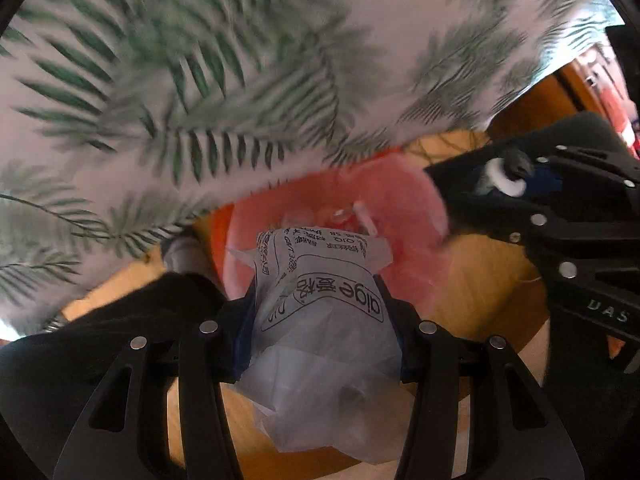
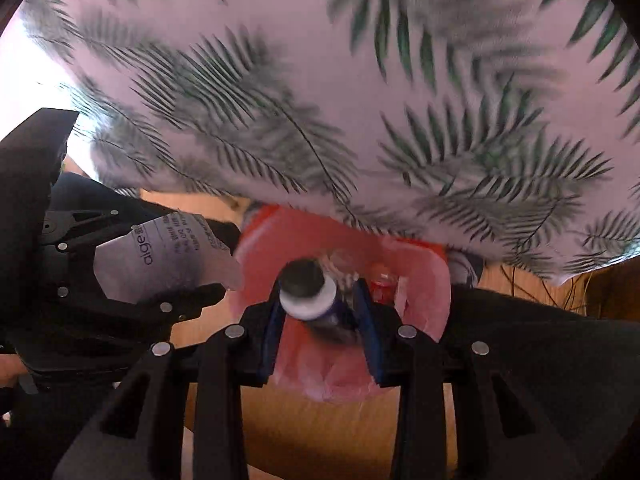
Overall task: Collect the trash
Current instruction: 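Lower the clear plastic bag into the pink trash bag while the right tool drops the purple tube in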
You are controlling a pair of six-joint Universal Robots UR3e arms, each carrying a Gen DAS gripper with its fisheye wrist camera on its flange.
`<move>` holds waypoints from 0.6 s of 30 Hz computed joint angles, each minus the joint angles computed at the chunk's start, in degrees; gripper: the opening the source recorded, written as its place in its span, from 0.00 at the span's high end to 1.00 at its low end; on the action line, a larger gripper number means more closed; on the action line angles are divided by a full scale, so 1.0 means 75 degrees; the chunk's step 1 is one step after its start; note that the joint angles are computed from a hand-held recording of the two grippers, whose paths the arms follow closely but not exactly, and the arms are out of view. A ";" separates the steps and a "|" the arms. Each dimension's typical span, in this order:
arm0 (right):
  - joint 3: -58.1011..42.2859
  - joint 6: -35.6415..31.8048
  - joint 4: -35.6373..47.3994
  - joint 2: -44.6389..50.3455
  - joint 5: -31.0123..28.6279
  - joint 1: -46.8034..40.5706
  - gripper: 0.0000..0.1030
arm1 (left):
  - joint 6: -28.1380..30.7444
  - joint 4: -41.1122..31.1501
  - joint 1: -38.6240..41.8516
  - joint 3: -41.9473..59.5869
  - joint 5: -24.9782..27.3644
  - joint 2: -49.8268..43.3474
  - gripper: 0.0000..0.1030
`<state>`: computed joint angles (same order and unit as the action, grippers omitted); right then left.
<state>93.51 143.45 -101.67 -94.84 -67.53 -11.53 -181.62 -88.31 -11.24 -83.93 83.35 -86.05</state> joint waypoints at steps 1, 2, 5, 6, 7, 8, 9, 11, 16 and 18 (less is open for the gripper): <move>0.0202 0.0058 -0.0235 0.0088 -0.0098 0.0054 0.72 | -0.0059 0.0138 -0.0034 -0.0096 -0.0004 -0.0203 0.51; 0.0237 0.0115 -0.0401 0.0300 -0.0191 0.0091 0.72 | -0.0070 0.0243 -0.0032 -0.0193 -0.0001 -0.0299 0.50; 0.0207 0.0326 -0.0876 0.0927 -0.0454 0.0230 0.72 | -0.0011 0.0645 0.0075 -0.0672 -0.0085 -0.0505 0.50; 0.0125 0.0429 -0.0935 0.1183 -0.0497 0.0253 0.72 | -0.0011 0.0741 0.0099 -0.0730 -0.0089 -0.0655 0.48; 0.0036 0.0527 -0.0955 0.1376 -0.0492 0.0248 0.71 | -0.0019 0.0828 0.0143 -0.0771 -0.0128 -0.0766 0.47; -0.0041 0.0650 -0.1027 0.1606 -0.0537 0.0276 0.70 | -0.0028 0.0866 0.0180 -0.0819 -0.0149 -0.0771 0.44; -0.0101 0.0734 -0.1083 0.1781 -0.0602 0.0312 0.61 | -0.0056 0.0960 0.0206 -0.0845 -0.0148 -0.0829 0.38; -0.0117 0.0860 -0.1188 0.1926 -0.0667 0.0323 0.50 | -0.0062 0.1111 0.0263 -0.0826 -0.0165 -0.0979 0.32; -0.0004 0.0860 -0.1331 0.1929 -0.0675 0.0243 0.52 | -0.0113 0.1148 0.0317 -0.0757 -0.0271 -0.1123 0.29; -0.0004 0.0885 -0.1295 0.1871 -0.0661 0.0202 0.52 | -0.0134 0.1139 0.0319 -0.0736 -0.0253 -0.1174 0.26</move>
<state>93.48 150.09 -111.38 -80.81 -72.48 -10.02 -182.63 -79.77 -8.84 -89.45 81.45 -94.85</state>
